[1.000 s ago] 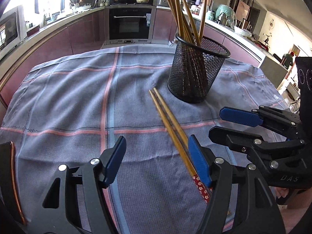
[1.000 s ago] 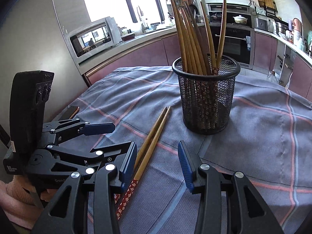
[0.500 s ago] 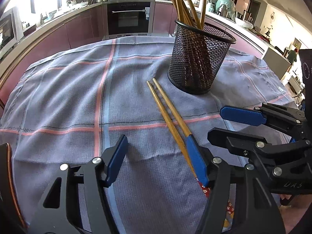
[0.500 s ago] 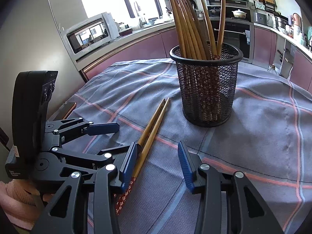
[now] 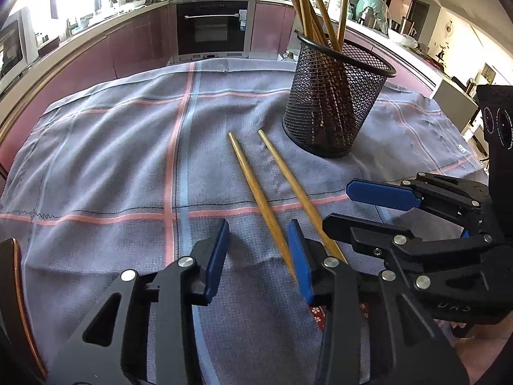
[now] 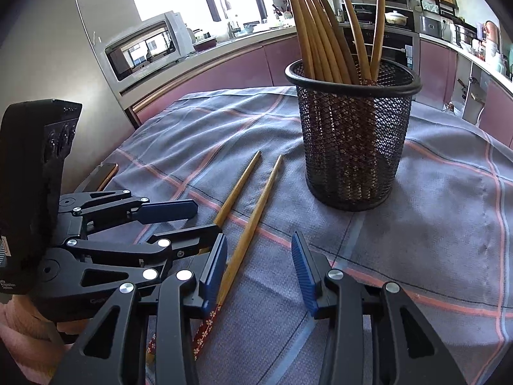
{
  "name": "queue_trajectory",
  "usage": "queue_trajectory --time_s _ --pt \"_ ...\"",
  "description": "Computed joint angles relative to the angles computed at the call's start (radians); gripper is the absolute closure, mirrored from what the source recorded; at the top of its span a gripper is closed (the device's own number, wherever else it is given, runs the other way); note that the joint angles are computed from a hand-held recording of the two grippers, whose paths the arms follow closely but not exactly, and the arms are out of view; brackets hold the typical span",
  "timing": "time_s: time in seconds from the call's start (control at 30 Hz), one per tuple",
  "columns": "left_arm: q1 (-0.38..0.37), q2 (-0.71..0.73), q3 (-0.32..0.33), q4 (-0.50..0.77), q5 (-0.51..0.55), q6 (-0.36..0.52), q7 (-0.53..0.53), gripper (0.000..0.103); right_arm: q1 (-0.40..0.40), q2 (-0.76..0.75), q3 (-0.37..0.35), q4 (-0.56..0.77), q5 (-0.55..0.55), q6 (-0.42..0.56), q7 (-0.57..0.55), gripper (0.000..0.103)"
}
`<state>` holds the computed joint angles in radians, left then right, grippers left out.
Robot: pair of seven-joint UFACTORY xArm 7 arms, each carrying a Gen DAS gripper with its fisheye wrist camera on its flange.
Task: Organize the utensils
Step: 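Move both open grippers back down over the last chopsticks, then grasp one chopstick with the left gripper while the right gripper grasps the other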
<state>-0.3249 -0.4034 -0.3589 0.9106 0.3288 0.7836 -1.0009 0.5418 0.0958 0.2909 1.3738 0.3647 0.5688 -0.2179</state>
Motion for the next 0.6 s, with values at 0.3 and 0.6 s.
queue_trajectory --time_s 0.3,0.6 --pt "0.000 -0.013 -0.001 -0.010 -0.004 0.000 -0.006 0.072 0.006 0.027 0.000 0.030 -0.039 0.016 0.030 0.068" --pt "0.000 -0.023 0.001 -0.023 -0.015 -0.012 -0.002 0.078 0.021 0.069 -0.002 0.082 -0.111 0.039 0.079 0.073"
